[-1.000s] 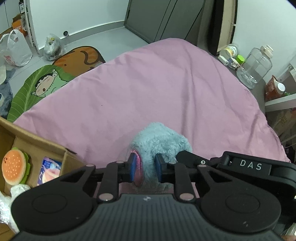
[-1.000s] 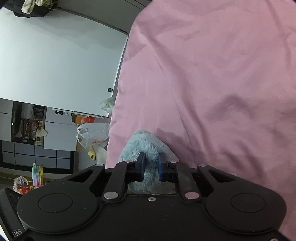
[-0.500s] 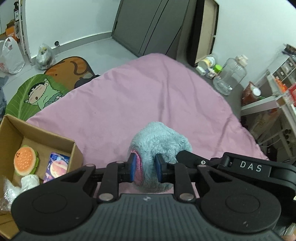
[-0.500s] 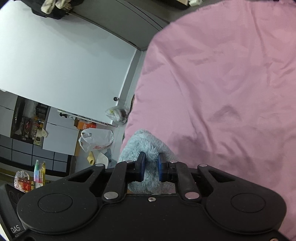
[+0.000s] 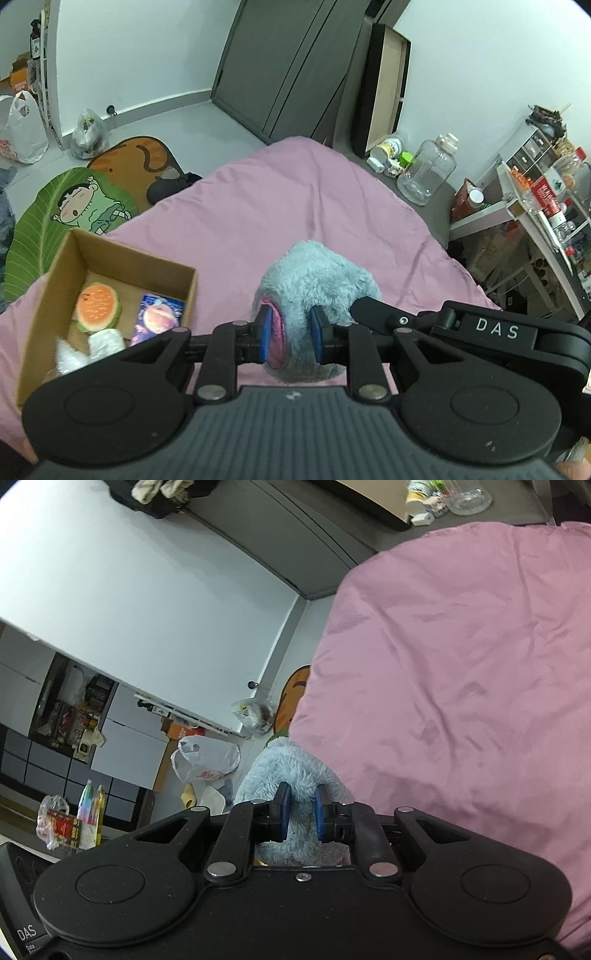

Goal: Organize soft objects
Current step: 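Lift the grey plush with both grippers and carry it over the box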

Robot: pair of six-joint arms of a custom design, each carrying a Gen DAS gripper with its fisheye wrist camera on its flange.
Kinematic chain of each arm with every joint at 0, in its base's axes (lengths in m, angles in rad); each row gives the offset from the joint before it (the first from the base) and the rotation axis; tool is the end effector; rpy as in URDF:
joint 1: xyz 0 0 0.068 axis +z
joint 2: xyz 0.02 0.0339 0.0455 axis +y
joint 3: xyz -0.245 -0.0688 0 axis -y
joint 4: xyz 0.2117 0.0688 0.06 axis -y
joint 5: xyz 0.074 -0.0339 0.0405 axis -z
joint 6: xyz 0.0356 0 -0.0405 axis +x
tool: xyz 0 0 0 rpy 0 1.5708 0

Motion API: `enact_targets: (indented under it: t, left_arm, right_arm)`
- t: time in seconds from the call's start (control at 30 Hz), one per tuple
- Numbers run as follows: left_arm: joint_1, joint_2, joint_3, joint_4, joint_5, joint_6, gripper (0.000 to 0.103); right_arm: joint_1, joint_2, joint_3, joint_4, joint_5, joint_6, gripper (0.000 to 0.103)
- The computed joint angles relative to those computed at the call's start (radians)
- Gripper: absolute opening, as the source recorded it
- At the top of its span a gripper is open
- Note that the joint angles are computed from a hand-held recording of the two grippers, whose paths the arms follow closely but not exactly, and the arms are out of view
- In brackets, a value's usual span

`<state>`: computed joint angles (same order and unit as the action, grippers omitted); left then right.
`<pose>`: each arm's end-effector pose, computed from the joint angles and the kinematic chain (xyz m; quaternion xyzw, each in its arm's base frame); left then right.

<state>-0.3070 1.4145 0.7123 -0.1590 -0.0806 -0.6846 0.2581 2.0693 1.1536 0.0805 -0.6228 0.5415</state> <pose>0.2426 -0.0739 0.1815 -0.1896 0.9177 -0.1319 0.3233 0.3648 0.1178 0.1211 0.0164 0.8949 0.3966 0.2040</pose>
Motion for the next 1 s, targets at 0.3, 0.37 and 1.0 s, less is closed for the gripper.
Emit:
enact_targets:
  t: [0.3, 0.37, 1.0]
  left_arm:
    - [0.064, -0.260, -0.127, -0.091, 0.032, 0.034, 0.021]
    - [0.076, -0.308, -0.147, -0.114, 0.042, 0.042, 0.021]
    - [0.381, -0.667, -0.243, -0.339, 0.268, 0.246, 0.021]
  right_arm:
    - [0.094, -0.127, -0.129, 0.068, 0.066, 0.040, 0.014]
    - [0.113, -0.155, -0.155, 0.078, 0.082, 0.052, 0.014]
    - [0.306, -0.308, -0.294, 0.152, 0.247, 0.138, 0.014]
